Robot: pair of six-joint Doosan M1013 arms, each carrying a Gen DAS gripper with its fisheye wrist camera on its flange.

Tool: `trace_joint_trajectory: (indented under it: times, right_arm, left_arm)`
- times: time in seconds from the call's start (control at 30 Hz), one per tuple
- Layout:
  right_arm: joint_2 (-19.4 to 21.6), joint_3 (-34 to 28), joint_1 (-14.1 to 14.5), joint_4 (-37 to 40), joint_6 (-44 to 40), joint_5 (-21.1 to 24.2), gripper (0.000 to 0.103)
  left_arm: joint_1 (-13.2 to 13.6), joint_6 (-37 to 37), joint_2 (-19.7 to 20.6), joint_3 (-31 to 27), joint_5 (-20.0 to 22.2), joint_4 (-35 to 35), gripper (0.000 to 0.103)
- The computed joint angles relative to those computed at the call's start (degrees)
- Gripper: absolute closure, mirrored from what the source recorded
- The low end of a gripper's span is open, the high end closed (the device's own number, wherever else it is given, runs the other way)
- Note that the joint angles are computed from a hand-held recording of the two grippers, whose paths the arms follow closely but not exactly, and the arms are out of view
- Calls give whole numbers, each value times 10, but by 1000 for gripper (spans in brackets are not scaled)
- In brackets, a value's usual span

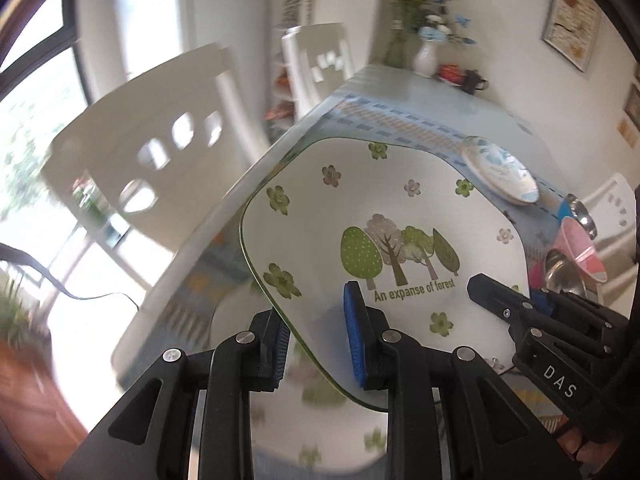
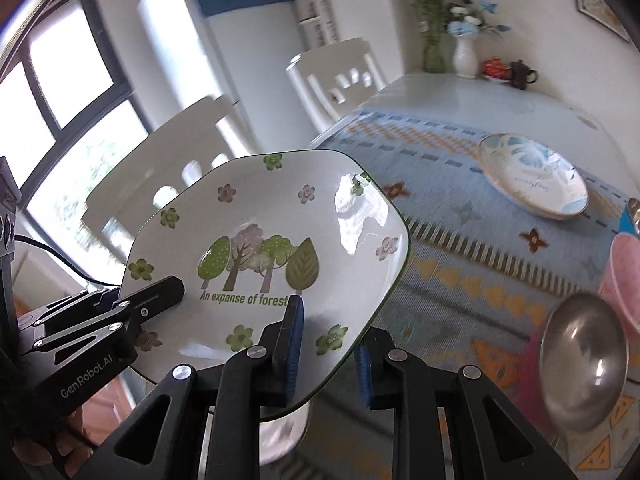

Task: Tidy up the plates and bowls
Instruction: 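Lift the green-tree plate with both grippers and carry it across the table, then lower the green-tree plate onto the table and open both grippers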

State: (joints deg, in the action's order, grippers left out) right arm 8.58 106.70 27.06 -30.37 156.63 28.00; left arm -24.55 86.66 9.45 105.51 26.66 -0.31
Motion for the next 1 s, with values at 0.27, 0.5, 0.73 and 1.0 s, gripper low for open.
trace_joint_trajectory:
  times: [0.27,0.5,0.73,1.0]
  right_arm:
    - [6,18,20,105,-110,-35,81]
    - [25,11,24,147,-173,-34,81]
    - [36,5,24,177,-209,-18,81]
    - [43,1,23,184,-214,-16,81]
  left_arm:
    - [0,-148,-25,50,9,108,80]
    - [9,-155,-18,58,18,91,79]
    - [14,-142,-13,61,30,67,79]
    - [13,-136,-11,59,34,70,79]
